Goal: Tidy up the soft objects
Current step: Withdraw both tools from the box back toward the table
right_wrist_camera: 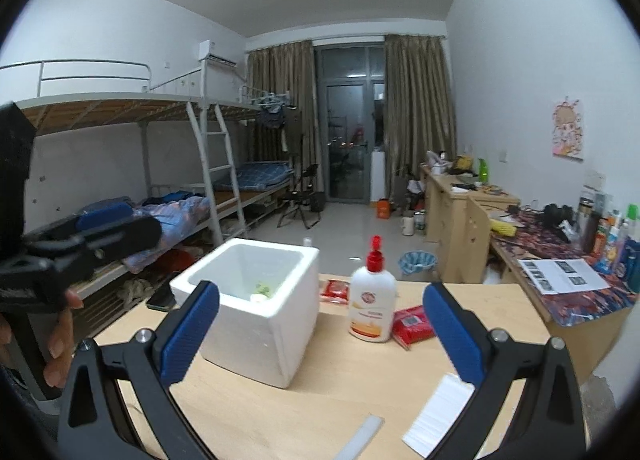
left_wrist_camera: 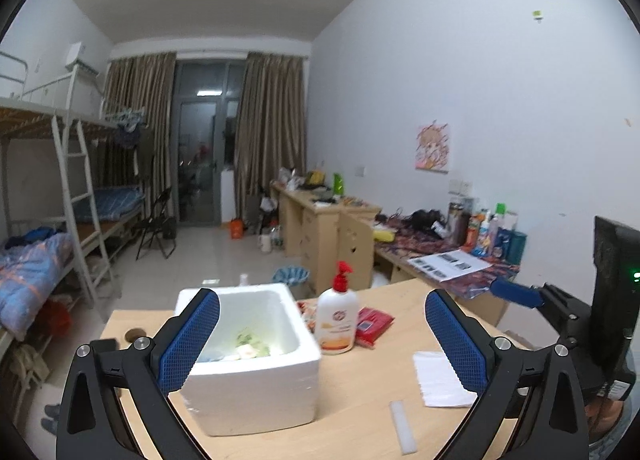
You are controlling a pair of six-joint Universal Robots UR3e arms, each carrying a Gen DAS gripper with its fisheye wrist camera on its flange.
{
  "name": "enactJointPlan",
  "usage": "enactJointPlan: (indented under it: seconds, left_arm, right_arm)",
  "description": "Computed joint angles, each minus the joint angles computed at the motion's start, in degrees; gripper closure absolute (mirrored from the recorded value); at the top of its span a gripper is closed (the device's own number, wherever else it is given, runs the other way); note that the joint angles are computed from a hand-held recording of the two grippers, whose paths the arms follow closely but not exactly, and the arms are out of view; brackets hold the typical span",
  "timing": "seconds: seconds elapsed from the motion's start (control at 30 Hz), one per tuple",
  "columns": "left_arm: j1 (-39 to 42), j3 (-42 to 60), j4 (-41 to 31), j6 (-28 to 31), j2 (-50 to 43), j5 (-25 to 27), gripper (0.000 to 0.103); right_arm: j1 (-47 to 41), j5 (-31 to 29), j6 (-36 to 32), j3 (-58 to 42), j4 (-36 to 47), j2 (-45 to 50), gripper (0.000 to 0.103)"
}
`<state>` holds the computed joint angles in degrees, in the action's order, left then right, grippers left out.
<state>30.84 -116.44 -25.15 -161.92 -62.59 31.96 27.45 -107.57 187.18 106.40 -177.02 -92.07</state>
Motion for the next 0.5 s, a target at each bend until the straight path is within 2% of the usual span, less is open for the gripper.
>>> enactJointPlan:
  seconds: [0.07,0.27,0.4,0.5]
  left_arm:
    - [0.5,-2.6,1.5,-1.1,2.0,-1.3,0.000]
    - [2.8,-10.4,0.1,0.5,7.8,-6.6,0.000]
    - [2.5,-16.4,1.6,1.5,10.2,-7.6,0.000]
    - [0.1,-19.8,3.9,1.0,10.6,-5.3,0.000]
  right_arm:
    - [0.2,-1.1,0.6,1.9,-0.5,-1.2,0.000]
    - [1.4,-4.6,2.1,9.2,-4.7,-4.5,0.000]
    - [2.3,-6.8,3.8,14.9,-8.6,-6.1,0.000]
    - [2.2,-6.8,6.0,18.9,-10.3,-8.0,0.000]
